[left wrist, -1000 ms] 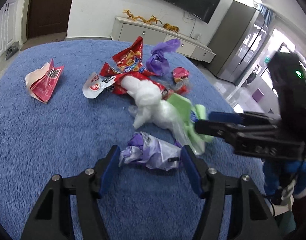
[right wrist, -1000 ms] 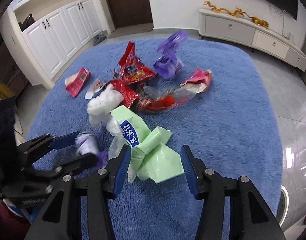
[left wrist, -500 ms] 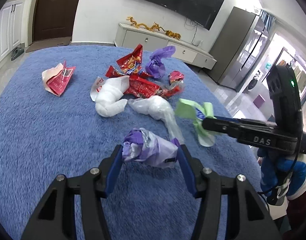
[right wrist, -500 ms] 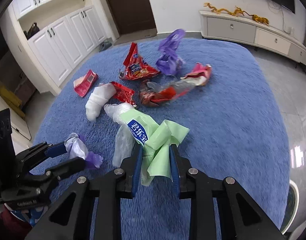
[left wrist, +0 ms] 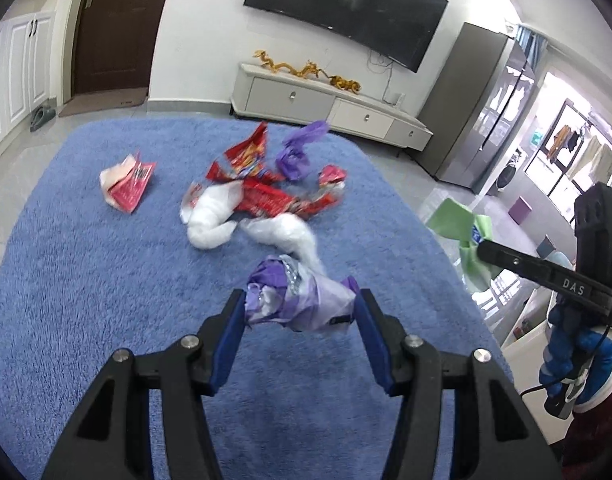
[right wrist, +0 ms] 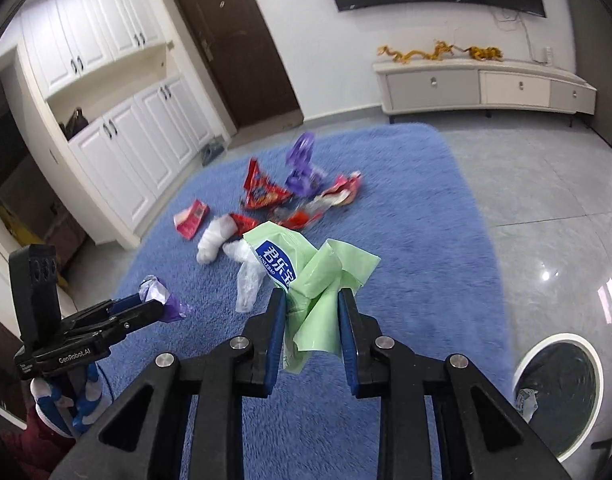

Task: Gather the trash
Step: 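Carry both wrappers over the bin and open both tools to drop them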

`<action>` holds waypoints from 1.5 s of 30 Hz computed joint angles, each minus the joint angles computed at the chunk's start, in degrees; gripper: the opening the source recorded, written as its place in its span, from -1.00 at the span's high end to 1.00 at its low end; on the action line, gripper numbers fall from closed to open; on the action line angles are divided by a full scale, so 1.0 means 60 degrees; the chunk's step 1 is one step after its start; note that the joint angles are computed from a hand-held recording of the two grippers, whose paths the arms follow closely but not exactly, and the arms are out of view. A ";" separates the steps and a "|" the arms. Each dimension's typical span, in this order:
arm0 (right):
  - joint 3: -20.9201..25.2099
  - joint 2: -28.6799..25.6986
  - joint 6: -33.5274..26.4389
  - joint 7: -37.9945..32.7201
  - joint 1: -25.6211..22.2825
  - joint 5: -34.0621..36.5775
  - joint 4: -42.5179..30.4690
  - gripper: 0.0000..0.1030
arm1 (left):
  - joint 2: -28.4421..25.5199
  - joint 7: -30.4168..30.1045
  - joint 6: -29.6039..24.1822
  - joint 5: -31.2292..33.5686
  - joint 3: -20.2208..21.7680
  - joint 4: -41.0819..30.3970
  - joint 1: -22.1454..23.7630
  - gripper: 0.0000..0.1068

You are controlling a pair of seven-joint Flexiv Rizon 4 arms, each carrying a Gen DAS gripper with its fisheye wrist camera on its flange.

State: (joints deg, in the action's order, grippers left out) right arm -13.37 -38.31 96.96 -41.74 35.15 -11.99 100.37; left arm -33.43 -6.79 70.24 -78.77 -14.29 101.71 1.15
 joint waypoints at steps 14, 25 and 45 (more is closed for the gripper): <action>-0.4542 0.1035 0.1975 -0.0817 0.3762 0.4060 0.3744 0.50 | 0.0442 -0.0429 -0.0316 0.0986 -0.0224 -0.0385 -0.1016 0.01; -0.2910 0.0923 0.2292 -0.0484 0.1728 0.5322 0.4608 0.48 | -0.0818 -0.2831 -0.1080 0.4816 -0.0590 -0.2290 -0.2141 0.01; 0.0419 0.0115 0.3006 0.0383 -0.2206 0.4906 0.4618 0.20 | -0.4169 -0.7068 -0.4367 0.9079 -0.0239 -0.7312 -0.4042 -0.16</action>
